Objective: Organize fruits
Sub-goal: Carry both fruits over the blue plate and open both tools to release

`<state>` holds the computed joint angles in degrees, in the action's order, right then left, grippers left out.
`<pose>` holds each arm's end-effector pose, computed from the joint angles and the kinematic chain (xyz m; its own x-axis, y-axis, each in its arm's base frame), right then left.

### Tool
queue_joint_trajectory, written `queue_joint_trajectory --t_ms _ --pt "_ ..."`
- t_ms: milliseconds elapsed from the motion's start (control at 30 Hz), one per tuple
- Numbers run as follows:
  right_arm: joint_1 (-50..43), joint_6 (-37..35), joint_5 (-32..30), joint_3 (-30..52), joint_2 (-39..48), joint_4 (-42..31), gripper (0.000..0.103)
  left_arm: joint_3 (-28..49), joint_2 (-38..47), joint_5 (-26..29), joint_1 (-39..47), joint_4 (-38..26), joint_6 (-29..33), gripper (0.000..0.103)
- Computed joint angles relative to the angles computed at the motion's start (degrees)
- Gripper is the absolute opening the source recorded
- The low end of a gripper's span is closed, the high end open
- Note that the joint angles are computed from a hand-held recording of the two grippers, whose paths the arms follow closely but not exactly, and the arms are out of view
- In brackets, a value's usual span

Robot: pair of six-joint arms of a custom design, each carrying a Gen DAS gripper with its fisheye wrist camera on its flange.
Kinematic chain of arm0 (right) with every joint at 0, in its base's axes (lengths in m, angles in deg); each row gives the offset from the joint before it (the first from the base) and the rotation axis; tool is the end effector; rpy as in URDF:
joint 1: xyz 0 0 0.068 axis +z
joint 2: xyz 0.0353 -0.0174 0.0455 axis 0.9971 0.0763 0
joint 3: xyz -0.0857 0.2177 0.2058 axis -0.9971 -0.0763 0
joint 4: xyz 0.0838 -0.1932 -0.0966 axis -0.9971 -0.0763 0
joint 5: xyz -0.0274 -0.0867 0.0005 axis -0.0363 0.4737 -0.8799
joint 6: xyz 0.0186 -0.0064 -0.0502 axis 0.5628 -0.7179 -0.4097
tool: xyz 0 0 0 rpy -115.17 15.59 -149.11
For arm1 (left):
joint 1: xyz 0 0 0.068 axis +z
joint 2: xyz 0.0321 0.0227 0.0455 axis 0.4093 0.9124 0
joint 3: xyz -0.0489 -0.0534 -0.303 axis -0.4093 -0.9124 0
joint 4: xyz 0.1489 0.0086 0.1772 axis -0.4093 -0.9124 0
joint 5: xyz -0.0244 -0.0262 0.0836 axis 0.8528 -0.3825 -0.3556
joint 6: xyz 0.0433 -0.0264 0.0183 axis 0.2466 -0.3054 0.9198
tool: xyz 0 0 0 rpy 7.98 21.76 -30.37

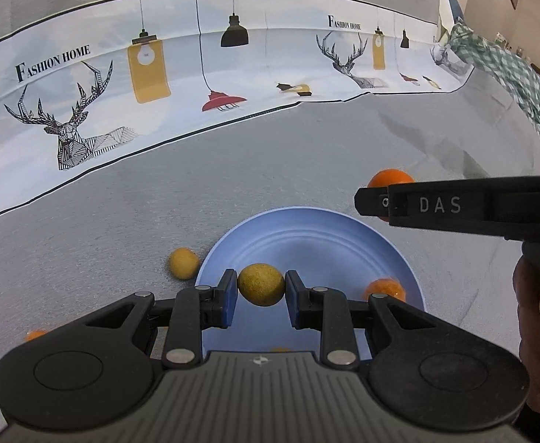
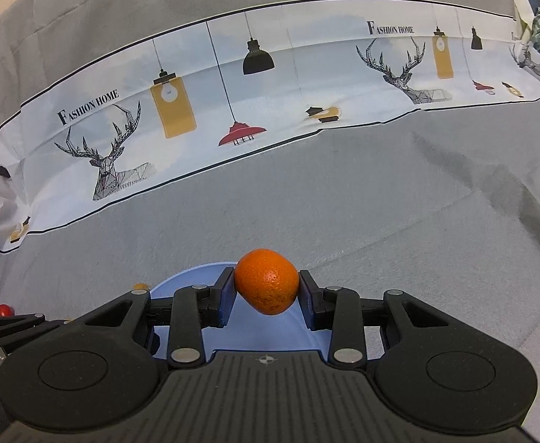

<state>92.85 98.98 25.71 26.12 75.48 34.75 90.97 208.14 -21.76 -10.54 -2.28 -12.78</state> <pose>0.2969 0.0405 0.0930 -0.6991 0.1000 -0.7080 -0.0546 0.9798 0.1924 0.2916 -0.1933 0.0875 -0.7439 0.1342 -0.6546 0.2270 0.9721 -0.0586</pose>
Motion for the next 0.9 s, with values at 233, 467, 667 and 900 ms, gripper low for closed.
queue_joint_trajectory --t_ms 233,467,667,900 --pt "0.0 -0.3 -0.2 0.3 -0.1 -0.8 0.037 -0.2 -0.1 0.1 0.1 0.3 0.0 0.030" --pt "0.2 -0.9 -0.1 1.3 -0.2 -2.9 0.037 -0.4 -0.1 0.4 0.1 0.6 0.2 0.030" --pt "0.3 -1.0 0.1 1.5 0.3 -2.8 0.037 -0.4 0.0 0.5 0.0 0.9 0.1 0.030" --pt "0.4 -0.8 0.6 1.5 1.1 -2.5 0.038 -0.3 0.0 1.0 0.1 0.9 0.1 0.031"
